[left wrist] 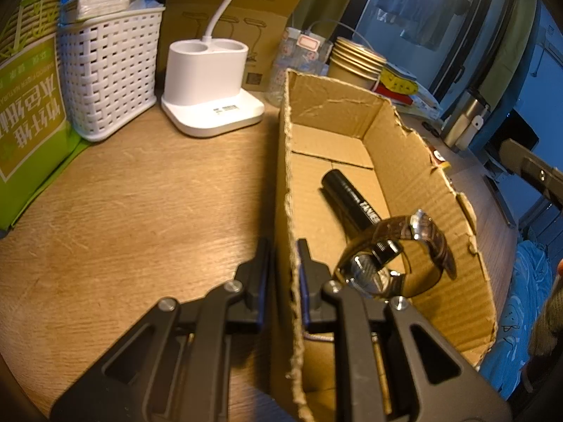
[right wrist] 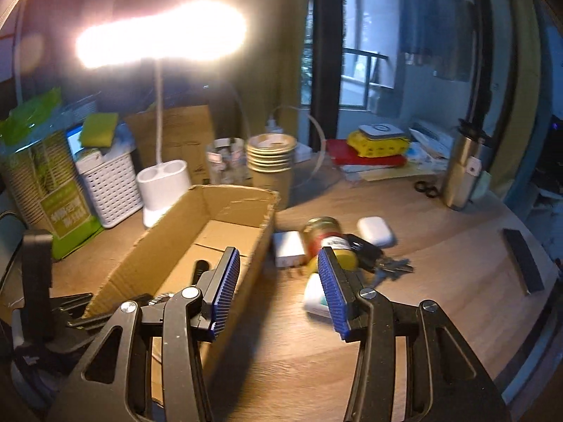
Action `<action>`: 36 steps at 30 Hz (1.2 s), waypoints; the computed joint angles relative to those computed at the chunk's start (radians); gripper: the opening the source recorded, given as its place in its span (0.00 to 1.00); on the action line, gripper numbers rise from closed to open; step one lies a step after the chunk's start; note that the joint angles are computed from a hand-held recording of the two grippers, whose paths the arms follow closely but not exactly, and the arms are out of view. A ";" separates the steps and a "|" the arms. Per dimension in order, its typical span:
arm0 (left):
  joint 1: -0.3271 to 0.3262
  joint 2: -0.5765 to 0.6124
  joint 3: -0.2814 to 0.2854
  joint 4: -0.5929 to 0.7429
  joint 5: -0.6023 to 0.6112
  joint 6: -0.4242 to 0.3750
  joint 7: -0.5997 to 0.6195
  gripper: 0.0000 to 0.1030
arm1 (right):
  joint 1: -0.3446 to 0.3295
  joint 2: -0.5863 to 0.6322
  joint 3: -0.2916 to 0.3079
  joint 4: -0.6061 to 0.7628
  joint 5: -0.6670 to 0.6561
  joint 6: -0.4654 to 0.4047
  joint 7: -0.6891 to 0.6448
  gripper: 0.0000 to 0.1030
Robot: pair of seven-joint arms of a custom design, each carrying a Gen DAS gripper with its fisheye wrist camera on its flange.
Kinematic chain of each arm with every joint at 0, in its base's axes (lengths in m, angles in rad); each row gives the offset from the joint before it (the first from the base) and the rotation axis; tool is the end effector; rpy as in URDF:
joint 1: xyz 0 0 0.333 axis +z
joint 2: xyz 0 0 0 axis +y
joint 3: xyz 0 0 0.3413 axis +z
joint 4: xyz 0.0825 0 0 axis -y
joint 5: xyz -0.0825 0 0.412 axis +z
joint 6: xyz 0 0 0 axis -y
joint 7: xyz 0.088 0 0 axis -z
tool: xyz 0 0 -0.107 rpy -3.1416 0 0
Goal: Organize rigid objects
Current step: 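Withdraw the open right tool toward the white pill bottle, then grasp the white pill bottle with the right tool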
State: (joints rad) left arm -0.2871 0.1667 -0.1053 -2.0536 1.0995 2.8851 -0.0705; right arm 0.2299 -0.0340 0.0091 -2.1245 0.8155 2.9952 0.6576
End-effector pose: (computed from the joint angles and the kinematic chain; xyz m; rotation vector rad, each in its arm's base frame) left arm 0.5652 -0.2872 0.4187 -2.0258 1.5430 -0.9438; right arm 0.5921 0.0908 0.5275 -1.8930 1.2590 -0.6778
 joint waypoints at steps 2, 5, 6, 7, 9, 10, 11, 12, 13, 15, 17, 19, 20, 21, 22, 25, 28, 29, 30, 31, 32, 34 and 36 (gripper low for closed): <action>0.000 0.000 0.000 0.000 0.000 -0.001 0.000 0.15 | -0.007 0.003 -0.007 -0.002 0.009 0.007 -0.001 0.48; 0.000 0.000 0.000 0.000 0.001 -0.001 -0.001 0.15 | -0.023 0.012 -0.013 -0.007 0.000 0.023 0.022 0.48; 0.000 0.000 0.000 0.000 0.001 -0.001 -0.001 0.15 | -0.029 0.017 -0.015 -0.007 -0.005 0.027 0.033 0.48; 0.000 0.000 0.000 0.000 0.001 -0.001 -0.001 0.15 | -0.036 0.022 -0.016 -0.006 -0.008 0.028 0.041 0.48; 0.000 0.000 0.000 0.000 0.000 0.000 -0.001 0.15 | -0.047 0.030 -0.014 -0.008 -0.021 0.032 0.062 0.48; 0.000 0.000 0.000 0.000 0.000 0.000 -0.001 0.15 | -0.053 0.036 -0.013 -0.007 -0.029 0.033 0.073 0.48; -0.001 0.000 0.000 0.000 0.000 -0.001 -0.001 0.15 | -0.060 0.041 -0.012 -0.006 -0.029 0.032 0.076 0.49; -0.001 0.000 0.000 0.000 0.001 -0.001 -0.001 0.15 | -0.065 0.045 -0.009 -0.005 -0.032 0.033 0.083 0.53; -0.001 0.000 0.000 0.000 0.001 -0.001 -0.001 0.15 | -0.070 0.052 -0.007 -0.003 -0.030 0.036 0.084 0.57; -0.001 0.000 0.000 0.000 0.001 -0.001 -0.001 0.15 | -0.081 0.065 0.003 0.005 -0.005 0.038 0.067 0.65; -0.001 0.000 0.000 0.000 0.001 -0.001 -0.001 0.15 | -0.093 0.079 0.013 0.013 0.015 0.039 0.049 0.68; -0.001 0.000 0.000 0.000 0.001 -0.001 -0.002 0.15 | -0.104 0.096 0.021 0.023 0.017 0.042 0.050 0.71; -0.001 0.000 0.000 0.000 0.001 -0.001 -0.002 0.15 | -0.111 0.106 0.026 0.029 0.020 0.042 0.051 0.71; -0.001 0.000 0.000 0.000 0.001 -0.001 -0.002 0.15 | -0.120 0.117 0.032 0.038 0.027 0.035 0.046 0.71; -0.001 0.000 0.000 0.000 0.001 -0.001 -0.002 0.15 | -0.127 0.125 0.037 0.044 0.023 0.030 0.050 0.71; -0.001 0.000 -0.001 0.000 0.001 -0.002 -0.003 0.15 | -0.152 0.153 0.054 0.067 0.019 0.003 0.047 0.71; 0.000 0.000 -0.001 0.000 0.001 -0.002 -0.002 0.15 | -0.184 0.176 0.078 0.103 0.086 -0.068 -0.018 0.72; 0.000 0.000 -0.001 0.000 0.000 -0.002 -0.001 0.15 | -0.185 0.181 0.078 0.109 0.091 -0.076 -0.023 0.72; -0.001 0.000 -0.002 0.001 -0.001 -0.003 0.000 0.15 | -0.184 0.188 0.077 0.115 0.086 -0.082 -0.019 0.72; -0.002 0.001 -0.002 0.002 0.000 -0.003 -0.001 0.15 | -0.182 0.192 0.074 0.118 0.073 -0.085 -0.008 0.72; -0.002 0.001 -0.002 0.002 0.000 -0.003 -0.001 0.15 | -0.178 0.198 0.067 0.123 0.042 -0.095 0.019 0.72; -0.002 0.001 -0.001 0.002 -0.001 -0.003 -0.001 0.15 | -0.180 0.198 0.070 0.124 0.027 -0.108 0.033 0.72; -0.003 0.001 -0.001 0.002 -0.001 -0.003 -0.001 0.15 | -0.173 0.194 0.064 0.115 -0.019 -0.113 0.063 0.72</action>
State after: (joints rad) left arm -0.2897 0.1677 -0.1064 -2.0517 1.0988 2.8817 -0.0712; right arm 0.0568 0.1595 0.0726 -2.0091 0.7962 2.8818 0.7206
